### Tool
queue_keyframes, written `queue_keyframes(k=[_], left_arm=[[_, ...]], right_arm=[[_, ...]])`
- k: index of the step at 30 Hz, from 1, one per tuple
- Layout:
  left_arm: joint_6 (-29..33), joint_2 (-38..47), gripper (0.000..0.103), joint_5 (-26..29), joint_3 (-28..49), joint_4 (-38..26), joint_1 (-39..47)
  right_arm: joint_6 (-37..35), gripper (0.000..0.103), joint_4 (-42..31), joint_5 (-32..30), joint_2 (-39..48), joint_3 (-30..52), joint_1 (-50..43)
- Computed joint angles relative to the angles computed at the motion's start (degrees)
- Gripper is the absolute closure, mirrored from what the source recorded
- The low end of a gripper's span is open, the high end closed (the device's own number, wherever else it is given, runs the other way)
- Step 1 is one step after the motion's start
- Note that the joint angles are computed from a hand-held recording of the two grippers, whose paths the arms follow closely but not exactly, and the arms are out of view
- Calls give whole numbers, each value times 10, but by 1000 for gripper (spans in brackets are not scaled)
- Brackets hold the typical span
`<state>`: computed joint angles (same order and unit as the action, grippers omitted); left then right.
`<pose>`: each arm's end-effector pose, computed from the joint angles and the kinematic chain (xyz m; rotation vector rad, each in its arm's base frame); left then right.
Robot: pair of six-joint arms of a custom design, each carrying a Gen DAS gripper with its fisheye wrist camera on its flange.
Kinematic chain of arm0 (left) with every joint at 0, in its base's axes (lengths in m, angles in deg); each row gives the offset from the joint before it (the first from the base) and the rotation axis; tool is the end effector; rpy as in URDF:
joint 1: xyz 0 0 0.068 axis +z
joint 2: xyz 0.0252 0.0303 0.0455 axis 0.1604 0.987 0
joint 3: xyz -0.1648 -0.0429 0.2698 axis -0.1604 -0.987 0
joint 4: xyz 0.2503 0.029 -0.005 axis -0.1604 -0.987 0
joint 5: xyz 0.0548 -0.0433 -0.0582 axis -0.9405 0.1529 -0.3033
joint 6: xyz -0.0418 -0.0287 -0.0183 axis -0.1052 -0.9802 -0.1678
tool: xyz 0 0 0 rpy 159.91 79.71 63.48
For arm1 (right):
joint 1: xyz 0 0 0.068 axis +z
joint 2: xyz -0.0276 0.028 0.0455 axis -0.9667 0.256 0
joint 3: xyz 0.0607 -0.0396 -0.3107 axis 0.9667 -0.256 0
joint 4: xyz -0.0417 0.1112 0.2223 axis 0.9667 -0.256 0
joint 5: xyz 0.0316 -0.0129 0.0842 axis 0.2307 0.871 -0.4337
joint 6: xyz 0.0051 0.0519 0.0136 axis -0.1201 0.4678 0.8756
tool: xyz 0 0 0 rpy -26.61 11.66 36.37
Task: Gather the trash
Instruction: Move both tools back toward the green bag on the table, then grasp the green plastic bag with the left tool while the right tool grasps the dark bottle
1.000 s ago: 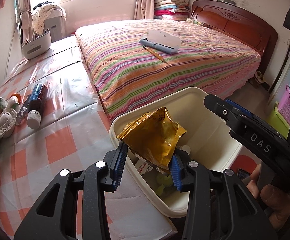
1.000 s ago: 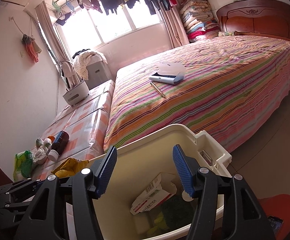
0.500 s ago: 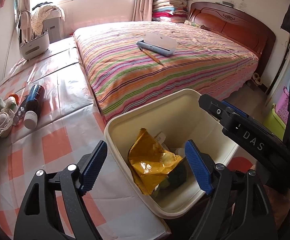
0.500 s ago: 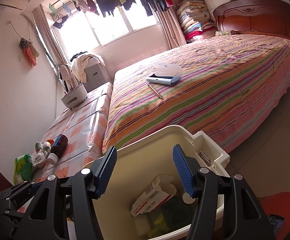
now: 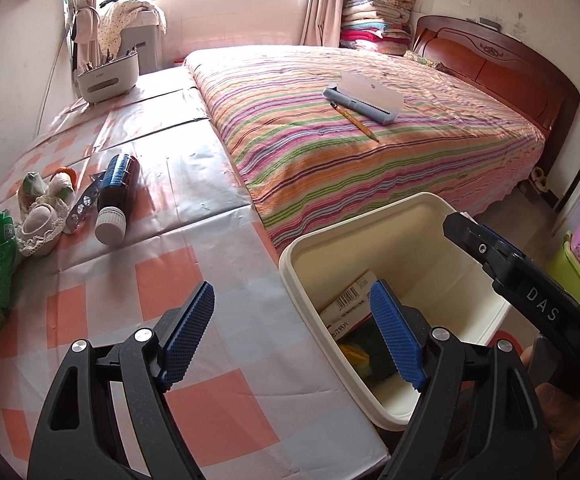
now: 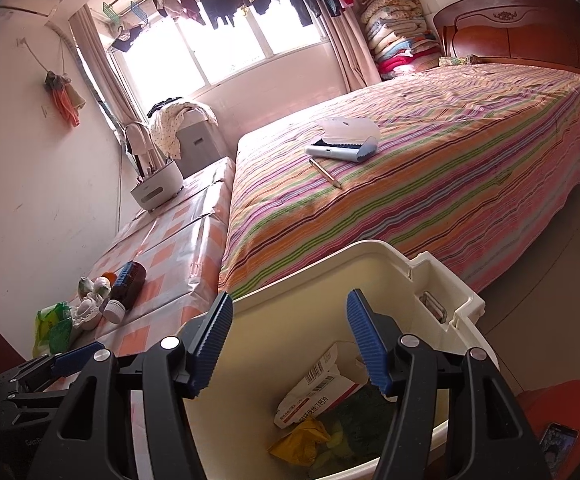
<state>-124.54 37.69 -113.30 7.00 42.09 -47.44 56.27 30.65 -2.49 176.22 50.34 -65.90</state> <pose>0.1911 -0.2549 0.2036 -0.0233 2.3889 -0.0588 0.2337 0.0481 0.1607 -0.0249 2.1393 0.5699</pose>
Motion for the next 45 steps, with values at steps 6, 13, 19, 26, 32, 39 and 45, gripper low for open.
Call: queue_keyframes(k=[6, 13, 19, 26, 32, 39, 45], left_arm=[[-18, -36, 24, -26, -28, -21, 6], [-45, -109, 24, -36, -86, -36, 39], [-77, -186, 24, -52, -138, -69, 78], [-116, -287, 24, -95, -183, -157, 124], [-73, -408, 24, -65, -226, -190, 236], [118, -449, 24, 57, -256, -127, 437], [232, -397, 24, 157, -289, -27, 552]], right_arm=[[9, 41, -2, 26, 5, 8, 49], [20, 41, -12, 56, 19, 26, 114], [27, 41, -23, 79, 33, 44, 167], [34, 41, -31, 105, 54, 66, 223], [35, 41, -60, 119, 71, 106, 266], [-18, 31, -152, 145, 101, 232, 320], [-49, 30, -267, 147, 189, 407, 352]])
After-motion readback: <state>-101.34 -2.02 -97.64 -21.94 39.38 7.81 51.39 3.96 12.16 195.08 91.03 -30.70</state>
